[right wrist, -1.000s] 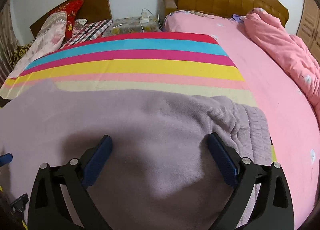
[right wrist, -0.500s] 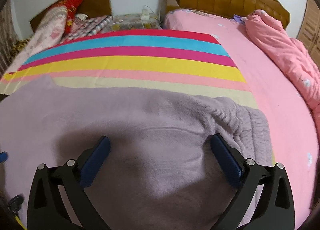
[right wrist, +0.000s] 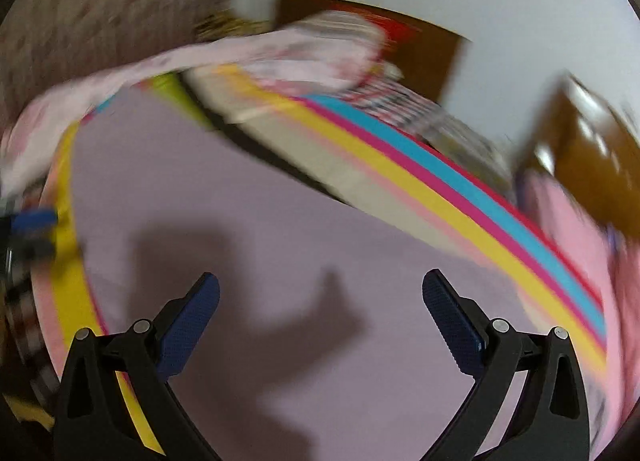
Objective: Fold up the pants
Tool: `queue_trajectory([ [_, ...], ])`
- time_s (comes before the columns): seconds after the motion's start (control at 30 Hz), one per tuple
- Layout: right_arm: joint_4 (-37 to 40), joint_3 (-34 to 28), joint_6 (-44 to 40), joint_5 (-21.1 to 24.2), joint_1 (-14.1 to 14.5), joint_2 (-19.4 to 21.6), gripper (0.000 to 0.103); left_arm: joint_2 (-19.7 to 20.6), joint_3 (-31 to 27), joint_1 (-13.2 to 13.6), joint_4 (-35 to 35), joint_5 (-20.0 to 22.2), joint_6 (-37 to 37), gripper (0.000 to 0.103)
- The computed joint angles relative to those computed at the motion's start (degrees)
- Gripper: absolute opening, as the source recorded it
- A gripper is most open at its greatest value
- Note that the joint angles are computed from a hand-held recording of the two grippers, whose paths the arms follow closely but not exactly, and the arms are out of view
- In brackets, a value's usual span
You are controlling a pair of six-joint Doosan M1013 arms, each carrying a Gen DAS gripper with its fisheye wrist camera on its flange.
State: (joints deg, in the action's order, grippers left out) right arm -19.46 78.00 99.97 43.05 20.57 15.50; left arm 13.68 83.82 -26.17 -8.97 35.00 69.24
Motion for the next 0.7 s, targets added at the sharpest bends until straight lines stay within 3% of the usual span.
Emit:
queue_trajectory([
  [0.07, 1.13, -1.93, -4.24, 0.12, 1.28, 1.84, 0.098, -0.99, 1.77, 2.79, -0.80, -0.74, -3.93, 0.101],
  [0.1, 3.50, -2.85, -6.80, 0.11, 1.56, 2.72, 0.098, -1.52, 3.00, 4.94, -5.19, -2.09, -3.38, 0.101],
  [0.2, 8.82, -4.27, -8.90, 1.26, 1.32, 4.24, 0.098, -1.41, 4.19, 9.48, -17.07, -4.13, 1.54, 0.101],
  [0.3, 13.29, -4.56, -7.53, 3.35, -0.03, 5.09, 0.098, -0.04, 3.41, 12.31, -25.75, -5.93, 8.34, 0.101],
  [0.43, 21.84, -3.68, -5.97, 2.80, -2.19, 5.10, 0.098, 3.37, 0.09, 14.11, -33.16, -5.31, 14.10, 0.101],
  [0.53, 25.64, -3.11, -5.85, 1.69, -3.04, 5.00, 0.099, 5.99, -2.86, 14.74, -31.00, -4.52, 10.50, 0.100],
  [0.7, 24.66, -3.29, -5.35, 1.78, -2.73, 5.02, 0.099, 8.04, -4.89, 15.58, -35.29, -5.68, 14.95, 0.072],
])
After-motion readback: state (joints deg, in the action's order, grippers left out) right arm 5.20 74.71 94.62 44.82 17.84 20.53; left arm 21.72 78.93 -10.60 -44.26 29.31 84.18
